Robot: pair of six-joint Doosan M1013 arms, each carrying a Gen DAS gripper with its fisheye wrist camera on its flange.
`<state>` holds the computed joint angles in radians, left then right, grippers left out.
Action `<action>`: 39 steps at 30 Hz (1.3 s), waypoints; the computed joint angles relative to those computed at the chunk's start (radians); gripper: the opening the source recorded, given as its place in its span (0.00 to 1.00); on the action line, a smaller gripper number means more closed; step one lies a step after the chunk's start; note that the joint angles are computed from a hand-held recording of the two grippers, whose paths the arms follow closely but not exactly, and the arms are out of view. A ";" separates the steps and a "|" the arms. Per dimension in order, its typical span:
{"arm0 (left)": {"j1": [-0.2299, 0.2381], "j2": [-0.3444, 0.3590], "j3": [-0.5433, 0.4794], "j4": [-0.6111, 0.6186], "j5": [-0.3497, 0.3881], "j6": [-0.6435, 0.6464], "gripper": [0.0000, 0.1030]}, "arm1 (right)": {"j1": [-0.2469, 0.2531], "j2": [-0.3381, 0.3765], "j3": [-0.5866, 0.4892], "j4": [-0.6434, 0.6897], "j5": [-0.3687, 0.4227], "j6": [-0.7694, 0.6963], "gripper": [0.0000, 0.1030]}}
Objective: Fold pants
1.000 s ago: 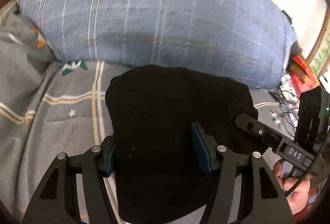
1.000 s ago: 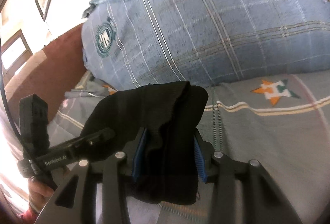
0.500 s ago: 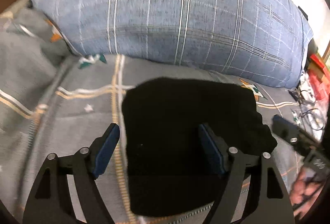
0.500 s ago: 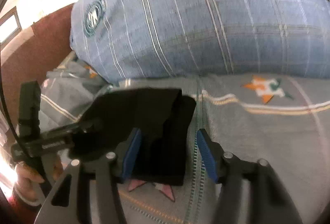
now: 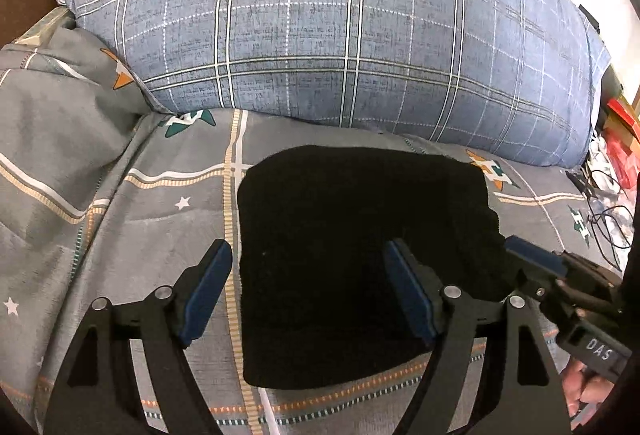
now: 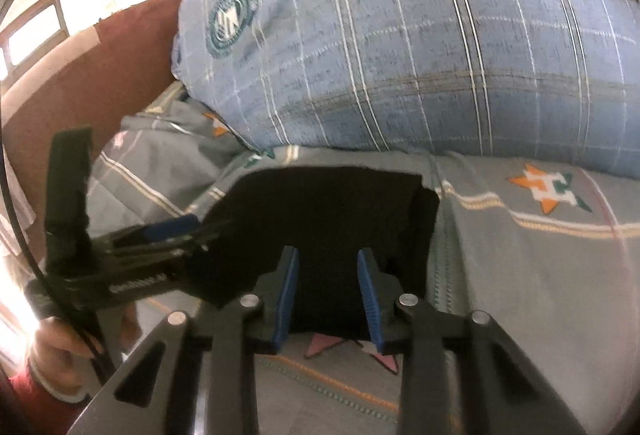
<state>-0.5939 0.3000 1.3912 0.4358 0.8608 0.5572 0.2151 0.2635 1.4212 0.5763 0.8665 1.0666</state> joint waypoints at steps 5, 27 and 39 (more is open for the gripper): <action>-0.001 0.016 -0.005 -0.019 0.004 0.019 0.77 | -0.009 0.009 0.012 -0.010 0.001 0.013 0.28; -0.056 -0.035 0.039 0.199 0.043 -0.134 0.80 | 0.020 -0.083 0.090 0.001 -0.156 0.002 0.51; -0.090 -0.085 0.081 0.227 0.111 -0.193 0.80 | 0.043 -0.128 0.113 -0.148 -0.204 0.122 0.68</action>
